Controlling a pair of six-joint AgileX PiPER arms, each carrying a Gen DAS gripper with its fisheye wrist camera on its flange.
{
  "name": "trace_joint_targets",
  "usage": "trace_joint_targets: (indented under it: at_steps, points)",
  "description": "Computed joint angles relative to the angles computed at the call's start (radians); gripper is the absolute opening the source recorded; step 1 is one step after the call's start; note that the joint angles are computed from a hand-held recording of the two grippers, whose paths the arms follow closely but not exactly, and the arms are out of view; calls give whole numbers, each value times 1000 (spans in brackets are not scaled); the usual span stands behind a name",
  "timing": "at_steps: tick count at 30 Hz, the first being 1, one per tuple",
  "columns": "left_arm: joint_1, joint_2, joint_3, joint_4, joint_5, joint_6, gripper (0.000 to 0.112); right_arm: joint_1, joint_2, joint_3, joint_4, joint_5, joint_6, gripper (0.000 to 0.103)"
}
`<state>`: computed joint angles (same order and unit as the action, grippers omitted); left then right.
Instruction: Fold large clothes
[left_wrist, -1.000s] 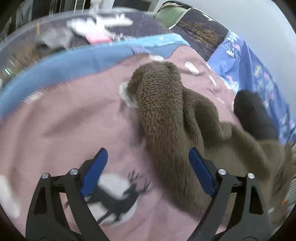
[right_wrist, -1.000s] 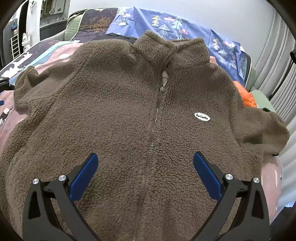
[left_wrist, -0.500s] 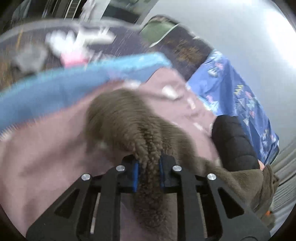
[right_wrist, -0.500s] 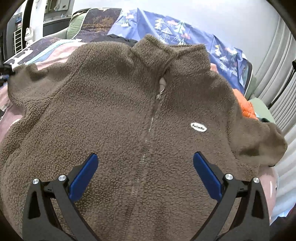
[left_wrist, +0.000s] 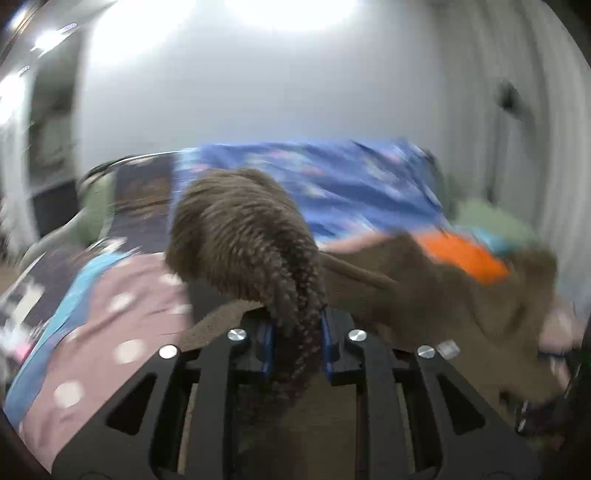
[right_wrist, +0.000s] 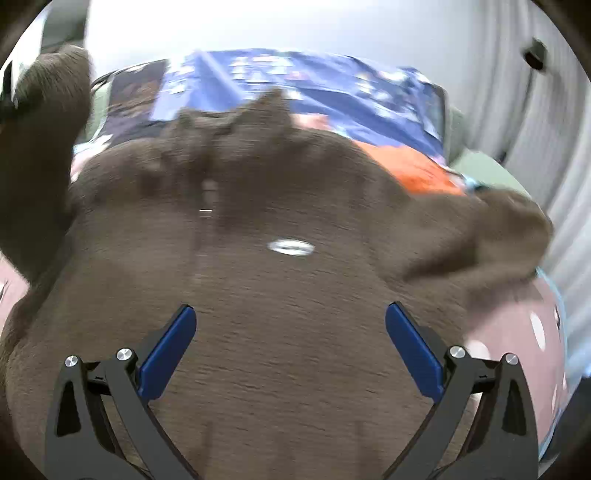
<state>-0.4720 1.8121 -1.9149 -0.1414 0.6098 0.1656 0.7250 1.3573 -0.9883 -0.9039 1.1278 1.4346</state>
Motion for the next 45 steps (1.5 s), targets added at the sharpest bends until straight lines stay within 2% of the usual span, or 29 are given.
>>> trace_joint_targets:
  at_steps: [1, 2, 4, 6, 9, 12, 15, 20, 23, 25, 26, 27, 28, 29, 31, 33, 35, 36, 38, 40, 41, 42, 45]
  points:
    - [-83, 25, 8, 92, -4, -32, 36, -29, -47, 49, 14, -6, 18, 102]
    - [-151, 48, 21, 182, -8, -78, 55, -52, -76, 79, 30, -17, 23, 102]
    - [-227, 64, 61, 287, -21, -128, 73, -111, -133, 141, 69, -65, 18, 102]
    - [-297, 40, 149, 400, -59, -158, 74, -171, -180, 190, 107, -124, -10, 102]
    - [-319, -44, 288, 571, -120, -268, 84, -263, -211, 217, 181, -239, -109, 102]
    - [-275, -112, 367, 631, -109, -342, 87, -377, -185, 184, 363, -419, -341, 102]
    - [-199, -163, 449, 686, -82, -439, 90, -433, -109, 114, 539, -541, -559, 102]
    - [-42, -189, 549, 632, -19, -435, 90, -451, 136, -127, 697, -552, -792, 102]
    - [40, -153, 547, 512, 5, -317, 91, -456, 274, -261, 697, -547, -796, 102]
    - [51, -119, 534, 537, 21, -329, 91, -457, 365, -356, 671, -528, -766, 99]
    - [57, -110, 541, 568, 14, -349, 93, -458, 399, -394, 685, -531, -780, 67]
    - [59, -101, 536, 579, 10, -361, 93, -458, 421, -429, 716, -519, -815, 45]
    - [71, -91, 529, 576, -4, -373, 93, -451, 435, -462, 707, -499, -810, 35]
    - [79, -86, 515, 562, -1, -377, 93, -440, 414, -455, 668, -519, -765, 32]
    - [89, -91, 512, 587, -5, -432, 93, -409, 333, -418, 566, -565, -687, 30]
    - [78, -75, 500, 708, 16, -550, 93, -371, 248, -388, 396, -549, -538, 29]
    - [93, -89, 527, 693, -7, -547, 93, -367, 172, -350, 333, -530, -470, 30]
    - [110, -90, 526, 639, -17, -495, 93, -378, 155, -336, 352, -514, -488, 30]
    - [94, -106, 553, 653, -19, -492, 93, -389, 173, -327, 362, -464, -506, 31]
    - [49, -124, 590, 763, -8, -559, 93, -415, 249, -338, 415, -395, -585, 37]
    - [18, -136, 614, 842, 7, -609, 93, -434, 271, -321, 454, -388, -620, 43]
    - [4, -146, 627, 881, 18, -632, 93, -446, 293, -310, 474, -382, -625, 44]
    - [-8, -203, 655, 900, 45, -633, 91, -475, 221, -182, 502, -504, -593, 48]
